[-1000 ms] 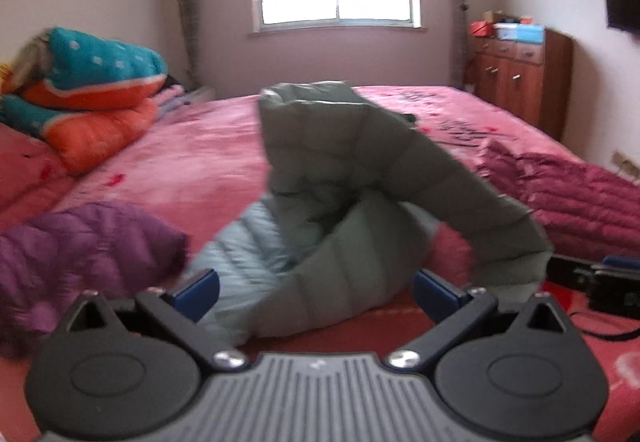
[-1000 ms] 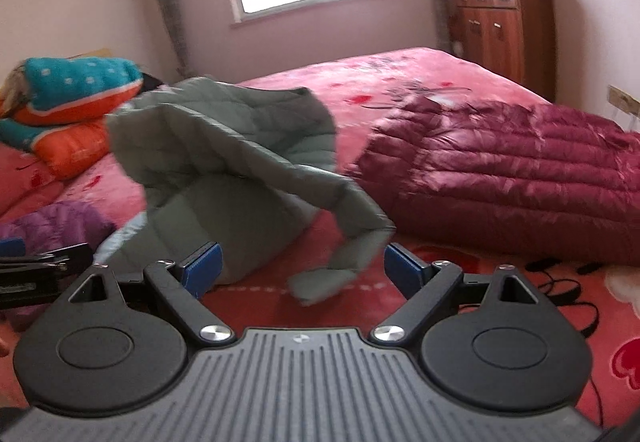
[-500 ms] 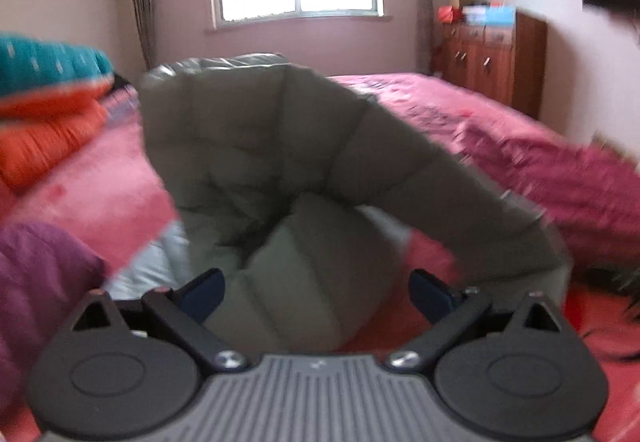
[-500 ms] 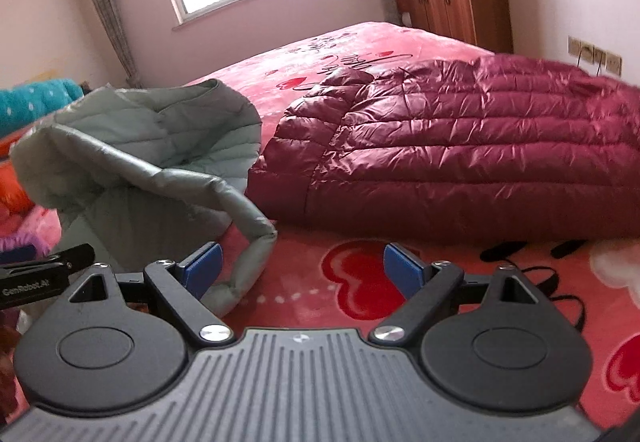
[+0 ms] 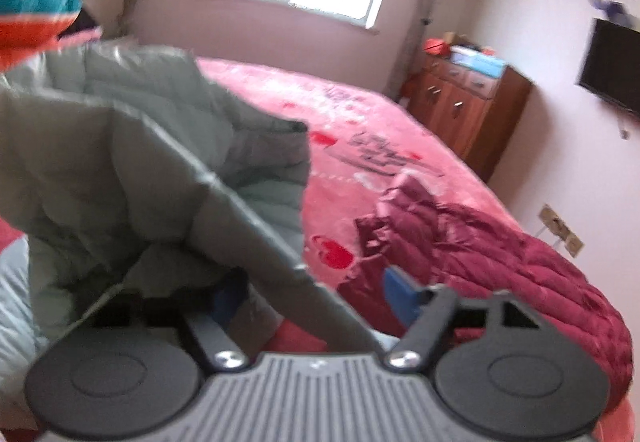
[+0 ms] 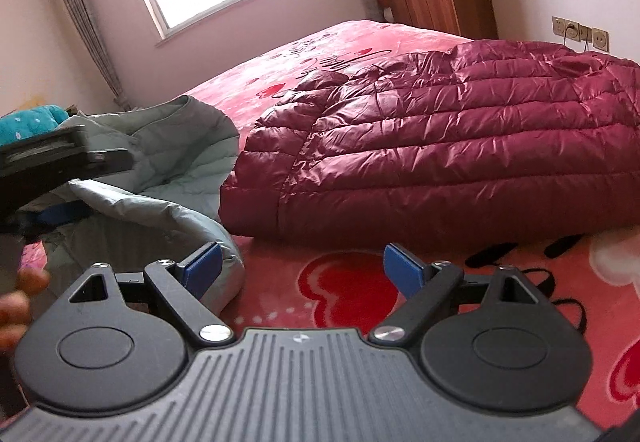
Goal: Fold large clothes
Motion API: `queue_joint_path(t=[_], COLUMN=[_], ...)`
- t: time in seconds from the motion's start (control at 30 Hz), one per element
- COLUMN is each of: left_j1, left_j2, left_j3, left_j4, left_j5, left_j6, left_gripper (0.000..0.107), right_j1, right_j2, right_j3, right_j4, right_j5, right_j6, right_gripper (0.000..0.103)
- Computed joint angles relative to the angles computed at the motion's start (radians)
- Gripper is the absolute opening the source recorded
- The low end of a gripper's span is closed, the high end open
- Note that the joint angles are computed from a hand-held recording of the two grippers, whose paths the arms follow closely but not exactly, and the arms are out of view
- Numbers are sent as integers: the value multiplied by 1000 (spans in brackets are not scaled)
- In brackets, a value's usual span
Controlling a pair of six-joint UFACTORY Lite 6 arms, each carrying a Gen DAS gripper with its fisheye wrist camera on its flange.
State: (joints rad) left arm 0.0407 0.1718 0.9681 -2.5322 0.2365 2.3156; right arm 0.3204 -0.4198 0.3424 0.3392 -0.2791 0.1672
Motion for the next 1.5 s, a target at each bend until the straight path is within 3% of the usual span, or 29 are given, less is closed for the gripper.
queue_joint_path(t=[0.03, 0.07, 0.13, 0.17, 0.33, 0.5, 0.7, 0.8, 0.87, 1.07, 1.13, 1.3, 1.4, 1.5], left_j1=[1, 10, 34, 55, 201, 436, 699, 795, 832, 921, 956, 1080, 1154, 1221], left_j2=[39, 76, 120, 118, 7, 11, 324, 515, 594, 684, 669, 627, 537, 511], left_j3=[38, 65, 120, 126, 97, 256, 718, 945, 1033, 1052, 997, 915, 783, 747], left_j4=[15, 69, 231, 283, 368, 778, 1406, 1720, 1843, 1751, 1622, 1411, 1314, 1251], left_j5=[-21, -18, -38, -38, 2, 11, -45, 4, 53, 118, 138, 298, 384, 478], left_j6=[-33, -89, -272, -325, -305, -593, -1102, -1381, -1469, -1325, -1169, -902, -715, -608], left_gripper=[54, 34, 10, 6, 3, 3, 3, 3, 6, 12, 16, 29, 43, 64], right_j1=[-5, -14, -29, -33, -58, -35, 32, 72, 98, 158, 183, 239, 285, 318], right_j2=[-8, -12, 3, 7, 38, 71, 162, 237, 278, 410, 445, 507, 555, 620], right_j3=[-3, -7, -3, -3, 4, 10, 49, 87, 108, 186, 210, 263, 311, 383], right_j4=[-14, -49, -110, -118, -201, -139, 5, 63, 97, 13, -8, -114, -204, -335], right_j5=[7, 14, 8, 11, 7, -7, -50, -71, -85, -105, -100, -91, -86, -84], right_j6=[17, 54, 114, 122, 215, 152, -10, -78, -127, -108, -106, -40, 44, 170], right_gripper=[103, 103, 103, 103, 103, 103, 103, 103, 103, 103, 103, 103, 103, 103])
